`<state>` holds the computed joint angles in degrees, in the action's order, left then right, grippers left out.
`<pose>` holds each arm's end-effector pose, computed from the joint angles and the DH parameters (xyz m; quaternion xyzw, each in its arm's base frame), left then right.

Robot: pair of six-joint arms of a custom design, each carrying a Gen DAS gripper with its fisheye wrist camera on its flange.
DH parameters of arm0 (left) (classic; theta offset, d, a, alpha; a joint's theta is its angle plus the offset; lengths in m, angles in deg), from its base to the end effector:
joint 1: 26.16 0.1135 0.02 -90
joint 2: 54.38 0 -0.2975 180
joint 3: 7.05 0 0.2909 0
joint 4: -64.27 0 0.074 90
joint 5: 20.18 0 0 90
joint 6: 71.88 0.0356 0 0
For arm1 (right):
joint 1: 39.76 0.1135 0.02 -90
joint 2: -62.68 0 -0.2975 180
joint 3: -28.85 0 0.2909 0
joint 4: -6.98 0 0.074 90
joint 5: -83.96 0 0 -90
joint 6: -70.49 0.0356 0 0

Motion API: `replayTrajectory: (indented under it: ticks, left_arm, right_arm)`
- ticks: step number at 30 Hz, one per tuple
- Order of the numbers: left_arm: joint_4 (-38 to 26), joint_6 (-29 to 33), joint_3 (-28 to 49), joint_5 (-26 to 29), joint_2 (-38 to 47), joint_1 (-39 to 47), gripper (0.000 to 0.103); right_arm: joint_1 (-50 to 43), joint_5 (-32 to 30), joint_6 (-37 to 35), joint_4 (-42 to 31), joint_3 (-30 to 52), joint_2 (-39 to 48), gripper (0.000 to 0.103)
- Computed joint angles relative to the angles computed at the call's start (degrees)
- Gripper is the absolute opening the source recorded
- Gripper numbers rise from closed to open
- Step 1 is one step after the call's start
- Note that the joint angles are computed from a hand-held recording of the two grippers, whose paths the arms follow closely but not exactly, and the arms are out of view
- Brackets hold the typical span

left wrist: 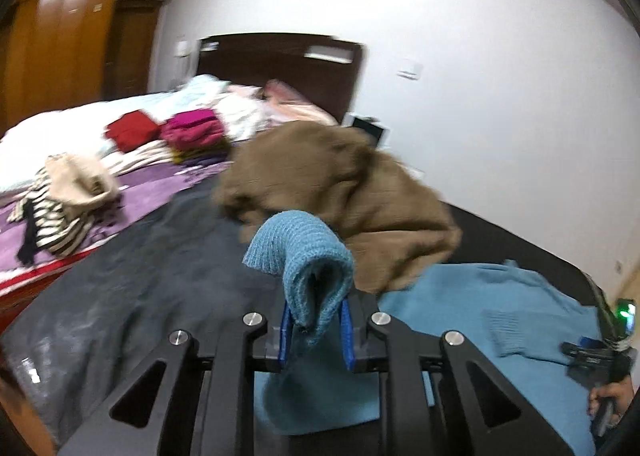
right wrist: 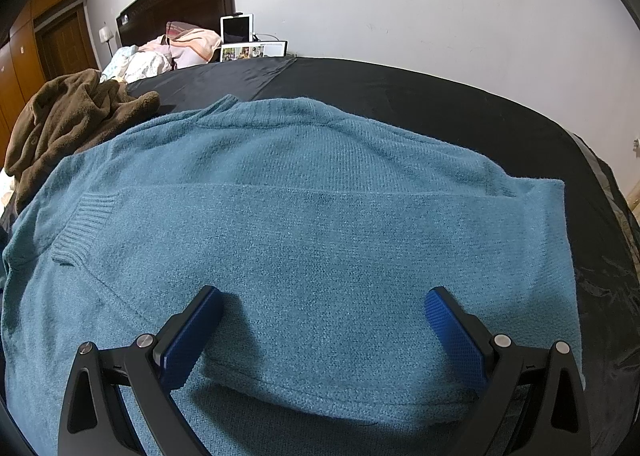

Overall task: Fold clothes
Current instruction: 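Grasp the cuff with the left gripper and lift the sleeve, then fold the sleeve over the sweater body with the left gripper and release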

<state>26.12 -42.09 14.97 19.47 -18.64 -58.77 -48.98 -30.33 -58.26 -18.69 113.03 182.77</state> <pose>0.1166 -0.0420 0.1422 -0.3390 0.7975 0.0631 0.4950 0.4519 -0.0585 0.1067 -0.2915 0.9032 0.0888 0.3022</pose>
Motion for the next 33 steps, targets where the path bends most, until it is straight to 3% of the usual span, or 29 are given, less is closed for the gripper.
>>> replayTrajectory:
  ticks: [5,9,15,17,19,23,25,27,30,33]
  left_arm:
    - [19.3,6.7,4.1,4.3,19.0,-2.6,0.022]
    - [29.5,10.8,8.5,8.6,31.4,-3.4,0.022]
    - [36.1,14.4,14.6,13.7,43.6,-4.0,0.022]
    - [37.3,15.5,16.7,15.6,47.4,-3.9,0.027]
    - [37.7,15.7,18.7,17.6,51.3,-3.7,0.042]
    - [39.8,16.1,19.5,23.2,54.5,-2.6,0.053]
    - [41.0,16.0,18.6,24.9,54.1,-2.6,0.070]
    - [41.6,16.0,17.4,23.9,52.7,-3.4,0.080]
    - [40.9,15.4,15.1,21.5,48.8,-4.2,0.080]
    - [39.7,14.6,12.2,20.7,44.1,-3.9,0.080]
  right_arm:
    - [0.0,-0.3,0.1,-0.3,0.3,0.1,0.103]
    - [-0.1,-0.6,0.1,-0.6,0.6,0.3,0.103]
    - [-0.3,-0.9,0.0,-0.8,0.6,0.3,0.103]
    - [-0.3,-1.0,0.0,-0.8,0.7,0.4,0.103]
    - [-0.4,-1.1,-0.1,-0.9,0.8,0.4,0.103]
    - [-0.5,-1.3,-0.1,-1.0,0.7,0.3,0.103]
    - [-0.5,-1.3,-0.1,-1.0,0.7,0.3,0.103]
    - [-0.5,-1.5,-0.1,-1.0,0.5,0.2,0.103]
    - [-1.3,-4.4,-0.8,-2.0,0.7,0.0,0.103]
    - [-2.5,-11.4,-3.2,-6.2,0.5,-1.4,0.103]
